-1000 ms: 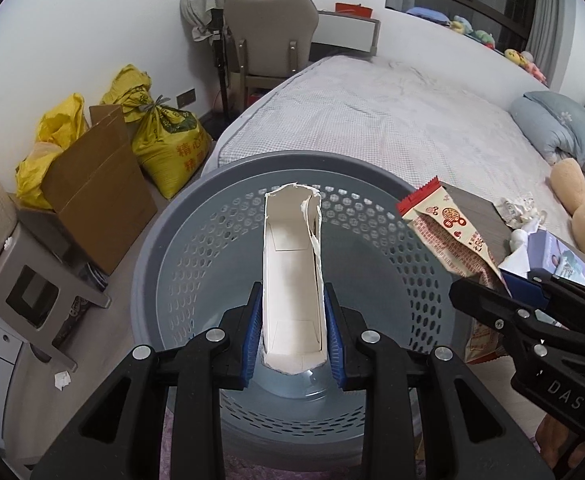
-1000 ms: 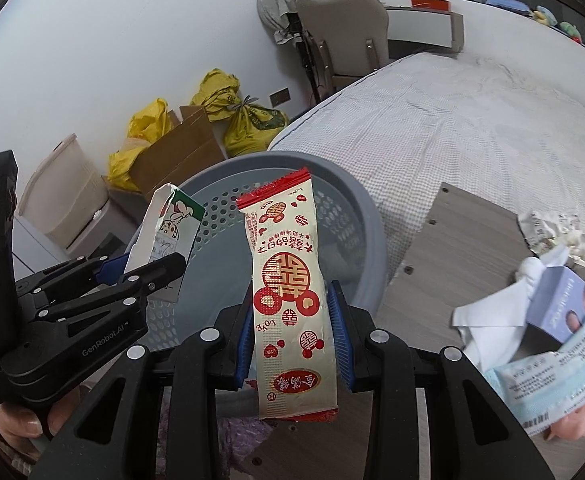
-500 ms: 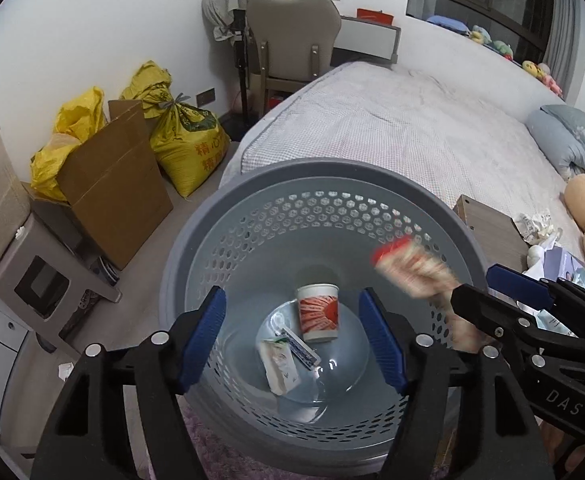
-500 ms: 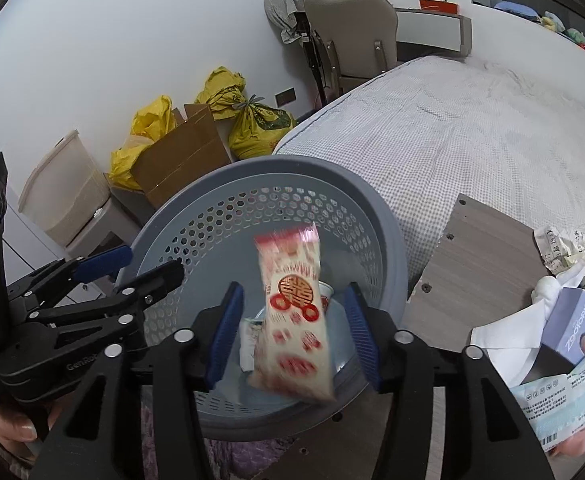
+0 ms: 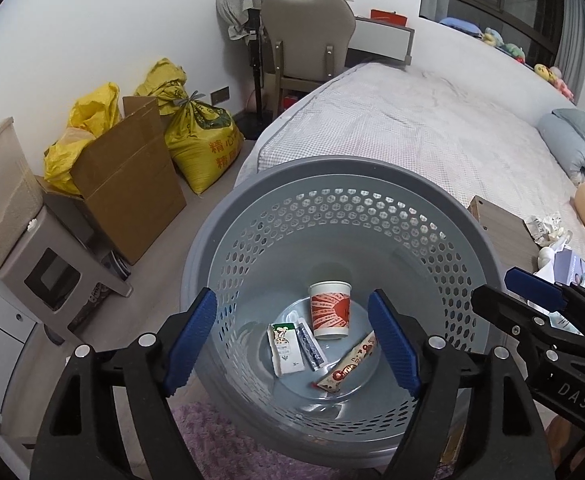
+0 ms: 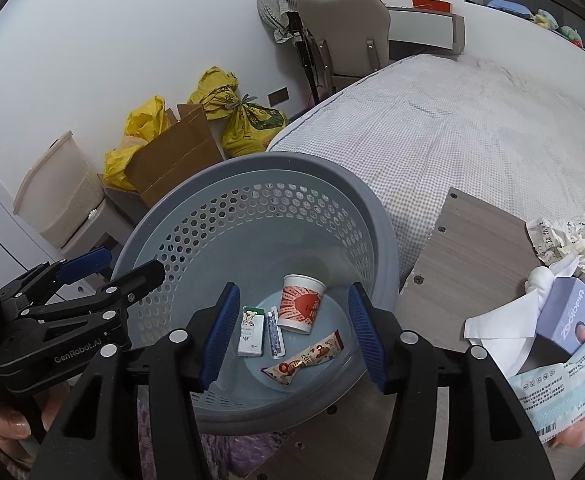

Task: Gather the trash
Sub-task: 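Move both tools back over the remaining trash on the table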

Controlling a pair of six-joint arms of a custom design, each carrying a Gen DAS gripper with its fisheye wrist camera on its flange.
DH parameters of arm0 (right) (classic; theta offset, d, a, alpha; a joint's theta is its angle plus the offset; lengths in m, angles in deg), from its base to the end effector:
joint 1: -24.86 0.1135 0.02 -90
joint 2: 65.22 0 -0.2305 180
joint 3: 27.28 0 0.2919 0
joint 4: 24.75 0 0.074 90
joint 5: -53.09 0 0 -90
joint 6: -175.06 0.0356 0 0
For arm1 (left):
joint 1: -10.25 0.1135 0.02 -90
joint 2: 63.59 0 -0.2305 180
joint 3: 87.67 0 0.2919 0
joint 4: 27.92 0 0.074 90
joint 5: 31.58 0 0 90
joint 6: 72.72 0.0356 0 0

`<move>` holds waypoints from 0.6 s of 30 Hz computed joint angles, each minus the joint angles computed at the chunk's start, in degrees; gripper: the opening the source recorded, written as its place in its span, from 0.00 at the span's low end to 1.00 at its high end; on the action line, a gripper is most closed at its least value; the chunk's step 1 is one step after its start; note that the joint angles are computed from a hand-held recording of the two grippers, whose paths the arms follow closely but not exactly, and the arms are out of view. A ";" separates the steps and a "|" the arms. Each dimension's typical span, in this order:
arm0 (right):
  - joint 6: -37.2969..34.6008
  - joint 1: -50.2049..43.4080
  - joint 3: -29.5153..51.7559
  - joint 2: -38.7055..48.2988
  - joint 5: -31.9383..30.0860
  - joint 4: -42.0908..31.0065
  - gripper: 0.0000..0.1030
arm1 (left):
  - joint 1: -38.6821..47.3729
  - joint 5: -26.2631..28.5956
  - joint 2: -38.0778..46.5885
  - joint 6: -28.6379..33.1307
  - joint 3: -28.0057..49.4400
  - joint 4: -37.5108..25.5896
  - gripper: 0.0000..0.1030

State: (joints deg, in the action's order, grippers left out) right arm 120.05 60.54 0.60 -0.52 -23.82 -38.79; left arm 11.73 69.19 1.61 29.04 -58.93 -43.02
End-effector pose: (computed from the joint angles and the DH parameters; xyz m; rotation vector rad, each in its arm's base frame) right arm 0.1865 0.1240 0.0627 0.0850 2.4446 0.2738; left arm 0.2259 -0.0008 0.0639 0.2999 2.4348 -0.1310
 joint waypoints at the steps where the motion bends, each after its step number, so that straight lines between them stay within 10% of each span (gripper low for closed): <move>1: 0.16 0.19 -0.04 -0.13 0.18 -0.11 0.53 | 0.08 0.01 -0.45 0.06 -0.25 -0.07 0.75; 18: 3.39 3.71 -2.30 -9.33 4.56 -6.96 0.64 | 1.08 -0.55 -11.06 0.72 -4.13 -4.71 0.89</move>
State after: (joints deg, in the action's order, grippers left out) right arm 123.44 64.25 -1.69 -9.85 -19.27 -45.75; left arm 12.81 68.64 -9.46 29.76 -63.06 -47.73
